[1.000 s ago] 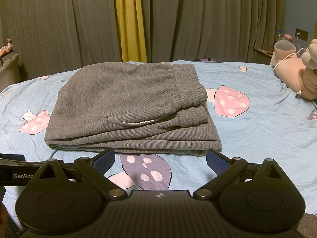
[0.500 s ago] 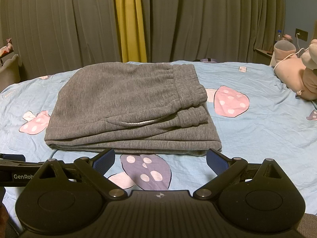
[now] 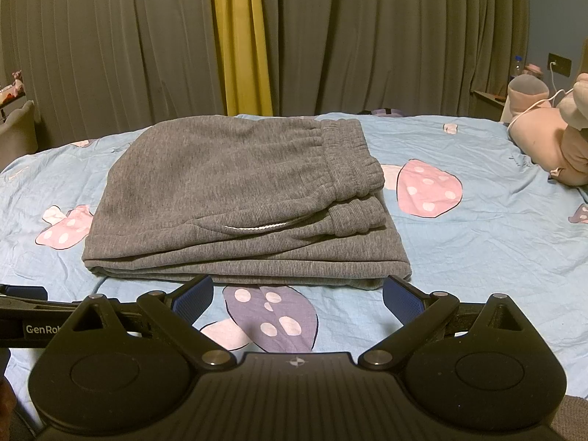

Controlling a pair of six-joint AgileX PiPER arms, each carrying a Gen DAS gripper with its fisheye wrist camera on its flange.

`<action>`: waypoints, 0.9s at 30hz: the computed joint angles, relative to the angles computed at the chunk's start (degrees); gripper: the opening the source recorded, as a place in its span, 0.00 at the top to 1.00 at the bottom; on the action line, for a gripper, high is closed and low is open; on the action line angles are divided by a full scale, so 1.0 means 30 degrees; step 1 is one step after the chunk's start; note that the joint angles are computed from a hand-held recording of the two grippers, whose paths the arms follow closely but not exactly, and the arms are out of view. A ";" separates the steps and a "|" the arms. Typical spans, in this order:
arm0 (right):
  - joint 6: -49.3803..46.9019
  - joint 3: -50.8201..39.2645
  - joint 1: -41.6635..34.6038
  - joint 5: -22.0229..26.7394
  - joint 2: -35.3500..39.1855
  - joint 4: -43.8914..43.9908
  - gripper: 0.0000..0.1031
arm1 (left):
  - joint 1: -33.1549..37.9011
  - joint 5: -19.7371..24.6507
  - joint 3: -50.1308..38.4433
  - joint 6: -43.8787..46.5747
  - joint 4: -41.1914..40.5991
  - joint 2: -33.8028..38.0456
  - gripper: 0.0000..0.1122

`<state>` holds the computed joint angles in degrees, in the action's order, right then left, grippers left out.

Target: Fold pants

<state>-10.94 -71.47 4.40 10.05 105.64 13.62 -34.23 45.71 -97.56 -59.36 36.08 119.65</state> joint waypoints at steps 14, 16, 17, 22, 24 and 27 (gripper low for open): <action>0.0494 0.0001 0.0053 -0.0047 0.0031 -0.0471 0.04 | 0.0006 -0.0128 0.0123 -0.0018 0.0008 -0.0080 0.09; 0.0524 -0.0005 0.0060 -0.0045 0.0037 -0.0487 0.04 | -0.0006 -0.0114 0.0106 -0.0018 0.0005 -0.0073 0.09; 0.0698 -0.0017 0.0074 -0.0048 0.0045 -0.0661 0.04 | 0.0000 -0.0097 0.0093 -0.0002 -0.0002 -0.0066 0.09; 0.0888 0.0001 0.0102 -0.0076 0.0050 -0.0832 0.04 | 0.0004 -0.0127 0.0097 -0.0026 0.0006 -0.0075 0.09; 0.0885 -0.0036 0.0096 -0.0057 0.0083 -0.0828 0.04 | 0.0004 -0.0200 0.0164 -0.0033 0.0024 -0.0105 0.09; 0.0809 0.0000 0.0095 -0.0082 0.0066 -0.0760 0.04 | 0.0001 -0.0186 0.0164 -0.0011 0.0002 -0.0108 0.09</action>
